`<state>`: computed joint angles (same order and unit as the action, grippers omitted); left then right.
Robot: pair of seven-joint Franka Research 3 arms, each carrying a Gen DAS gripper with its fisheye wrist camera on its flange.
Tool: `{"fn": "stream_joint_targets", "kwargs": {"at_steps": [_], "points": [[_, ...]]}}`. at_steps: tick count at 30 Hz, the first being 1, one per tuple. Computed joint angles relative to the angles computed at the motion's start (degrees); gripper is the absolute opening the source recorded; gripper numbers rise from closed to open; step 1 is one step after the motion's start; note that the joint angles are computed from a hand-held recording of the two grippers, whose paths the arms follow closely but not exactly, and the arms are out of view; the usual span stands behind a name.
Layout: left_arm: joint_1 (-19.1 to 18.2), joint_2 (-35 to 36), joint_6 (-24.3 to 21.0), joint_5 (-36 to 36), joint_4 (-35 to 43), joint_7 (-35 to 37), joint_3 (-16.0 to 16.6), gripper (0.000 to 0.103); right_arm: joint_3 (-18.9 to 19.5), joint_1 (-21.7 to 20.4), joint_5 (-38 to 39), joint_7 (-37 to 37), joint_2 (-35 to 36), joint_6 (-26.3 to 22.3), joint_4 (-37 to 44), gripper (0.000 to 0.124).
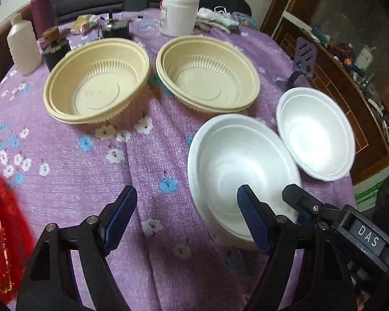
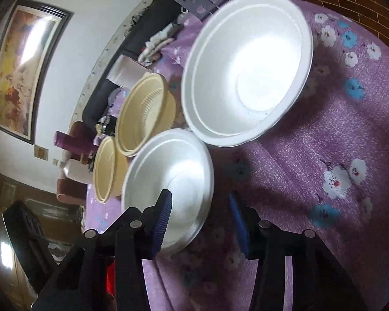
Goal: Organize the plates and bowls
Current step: 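Move to the white foam bowl and grasp its rim with both grippers, then lift the large white foam bowl off the cloth with both grippers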
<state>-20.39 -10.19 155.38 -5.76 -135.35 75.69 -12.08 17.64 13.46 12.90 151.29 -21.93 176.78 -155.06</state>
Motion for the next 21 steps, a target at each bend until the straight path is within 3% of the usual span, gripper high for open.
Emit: {"fn": "stream_joint_targets", "kwargs": {"at_steps": [1,2,3,8,12,21], "points": [[1.19,0.24,0.40,4.22,-0.20,-2.48,-1.19,0.031,-0.37,0.64,-0.03,-0.23,0.15,-0.13,-0.08,0.011],[1.11,0.41,-0.39,5.32,-0.03,-1.87,-1.23,0.012,-1.18,2.21,1.77,-2.77,0.62,0.12,0.07,0.011],[0.18,0.05,-0.95,3.45,-0.40,0.83,-0.50,0.012,-0.52,1.78,0.01,-1.66,0.50,-0.07,0.21,0.007],[-0.11,-6.00,2.67,4.02,-6.08,0.59,0.34,0.012,8.29,-5.25,-6.29,4.15,-2.33,-2.49,1.53,0.007],[-1.12,-11.41,4.14,3.63,-10.45,1.43,2.70,0.013,11.87,-6.61,-10.65,7.26,-4.03,-3.92,2.84,0.007],[-1.81,-20.00,6.60,5.18,-18.27,1.55,5.99,0.013,15.45,-5.82,-15.77,12.28,-5.78,-5.14,3.82,0.008]]}}
